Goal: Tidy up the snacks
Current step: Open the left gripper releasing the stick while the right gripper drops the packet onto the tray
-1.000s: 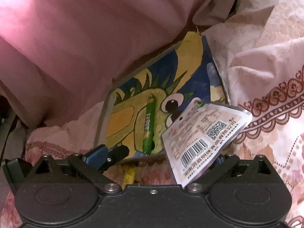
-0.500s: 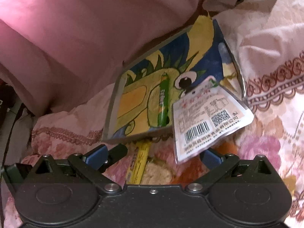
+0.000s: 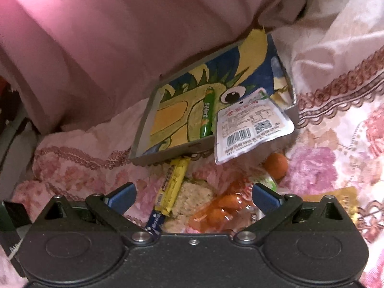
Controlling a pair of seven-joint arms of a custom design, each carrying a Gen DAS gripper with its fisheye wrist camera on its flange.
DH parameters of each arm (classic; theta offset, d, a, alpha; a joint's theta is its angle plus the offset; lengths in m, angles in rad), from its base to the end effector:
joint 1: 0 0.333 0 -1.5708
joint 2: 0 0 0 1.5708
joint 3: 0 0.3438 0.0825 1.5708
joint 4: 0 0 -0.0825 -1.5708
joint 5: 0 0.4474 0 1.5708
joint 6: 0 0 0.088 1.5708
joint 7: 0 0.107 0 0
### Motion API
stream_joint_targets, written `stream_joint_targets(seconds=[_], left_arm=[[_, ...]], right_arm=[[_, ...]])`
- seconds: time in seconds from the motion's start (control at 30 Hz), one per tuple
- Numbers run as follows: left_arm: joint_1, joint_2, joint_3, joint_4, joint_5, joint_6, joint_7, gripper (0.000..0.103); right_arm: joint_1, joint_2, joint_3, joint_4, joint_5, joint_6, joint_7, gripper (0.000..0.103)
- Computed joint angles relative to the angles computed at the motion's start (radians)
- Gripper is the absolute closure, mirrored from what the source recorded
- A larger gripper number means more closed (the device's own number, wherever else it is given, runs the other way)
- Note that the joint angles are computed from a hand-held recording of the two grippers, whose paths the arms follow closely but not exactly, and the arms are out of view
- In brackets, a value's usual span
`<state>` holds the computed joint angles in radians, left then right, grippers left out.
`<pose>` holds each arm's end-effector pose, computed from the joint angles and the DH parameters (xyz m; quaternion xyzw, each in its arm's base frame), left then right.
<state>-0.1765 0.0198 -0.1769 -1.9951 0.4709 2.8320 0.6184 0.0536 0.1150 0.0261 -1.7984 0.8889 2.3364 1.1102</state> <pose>0.6157 -0.2511 0.5436 -0.7076 0.5715 -0.3633 0.2017 0.6935 0.0672 0.5367 -0.6560 0.6319 0.0489 0.4100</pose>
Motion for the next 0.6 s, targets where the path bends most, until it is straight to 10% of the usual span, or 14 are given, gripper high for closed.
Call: stream_joint_targets(seconds=[0.6], left_arm=[[0.128,-0.234,-0.159,-0.238,0.242,0.042,-0.244,0.001]], right_arm=[[0.197,-0.443,-0.063,-0.552,-0.064,0.545,-0.236,0.001]])
